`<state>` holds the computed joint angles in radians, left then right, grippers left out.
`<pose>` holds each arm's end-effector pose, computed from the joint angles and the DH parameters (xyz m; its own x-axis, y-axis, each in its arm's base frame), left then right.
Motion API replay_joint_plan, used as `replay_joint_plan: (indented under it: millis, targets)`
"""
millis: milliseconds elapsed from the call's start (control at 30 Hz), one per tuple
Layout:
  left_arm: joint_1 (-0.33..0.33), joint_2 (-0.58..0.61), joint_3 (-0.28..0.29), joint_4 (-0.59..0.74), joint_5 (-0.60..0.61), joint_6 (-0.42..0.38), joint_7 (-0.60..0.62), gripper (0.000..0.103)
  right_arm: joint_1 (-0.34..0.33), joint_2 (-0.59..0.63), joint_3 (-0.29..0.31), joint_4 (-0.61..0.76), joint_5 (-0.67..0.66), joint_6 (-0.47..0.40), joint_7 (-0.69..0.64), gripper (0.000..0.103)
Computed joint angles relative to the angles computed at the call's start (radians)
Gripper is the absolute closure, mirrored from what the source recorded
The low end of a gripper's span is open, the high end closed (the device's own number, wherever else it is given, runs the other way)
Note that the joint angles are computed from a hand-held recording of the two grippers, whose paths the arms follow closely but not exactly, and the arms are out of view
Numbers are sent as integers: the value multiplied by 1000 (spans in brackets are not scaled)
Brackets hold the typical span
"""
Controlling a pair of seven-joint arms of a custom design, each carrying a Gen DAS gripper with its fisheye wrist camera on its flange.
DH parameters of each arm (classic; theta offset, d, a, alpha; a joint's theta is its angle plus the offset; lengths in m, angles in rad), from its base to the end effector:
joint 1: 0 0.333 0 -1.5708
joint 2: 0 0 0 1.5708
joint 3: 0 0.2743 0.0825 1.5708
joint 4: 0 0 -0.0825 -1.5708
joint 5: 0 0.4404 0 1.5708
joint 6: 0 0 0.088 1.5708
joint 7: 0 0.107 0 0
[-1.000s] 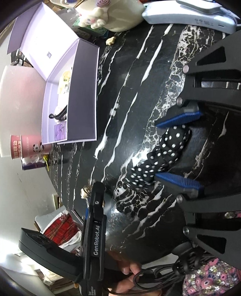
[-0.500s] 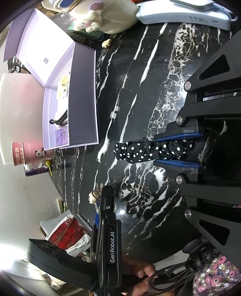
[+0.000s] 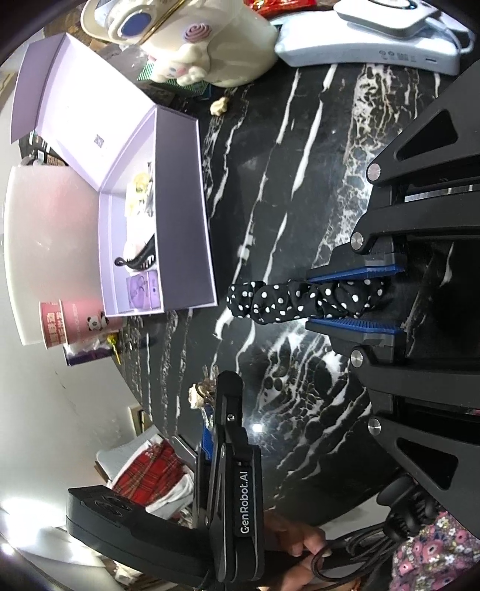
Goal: Organize rigid objects
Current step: 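Carry the hair clip and scrunchie over the lavender box with both grippers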
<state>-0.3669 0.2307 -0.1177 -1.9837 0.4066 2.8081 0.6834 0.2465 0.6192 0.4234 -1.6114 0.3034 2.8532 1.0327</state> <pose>0.5898 -0.3294 0.3418 0.0045 -0.9776 0.2102 -0.8278 -0.1216 -0.5477 0.6318 0.4215 0.2959 0.7402 -0.6568 -0.1441 -0.5642 -0.4901 -0.6645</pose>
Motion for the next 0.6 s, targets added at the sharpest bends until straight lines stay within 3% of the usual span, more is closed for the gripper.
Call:
replay_joint_plan:
  millis: [600]
  targets:
    - [-13,52,4,106,-49,-6,117,66,-13,-12,-5,11,2,17,52,84]
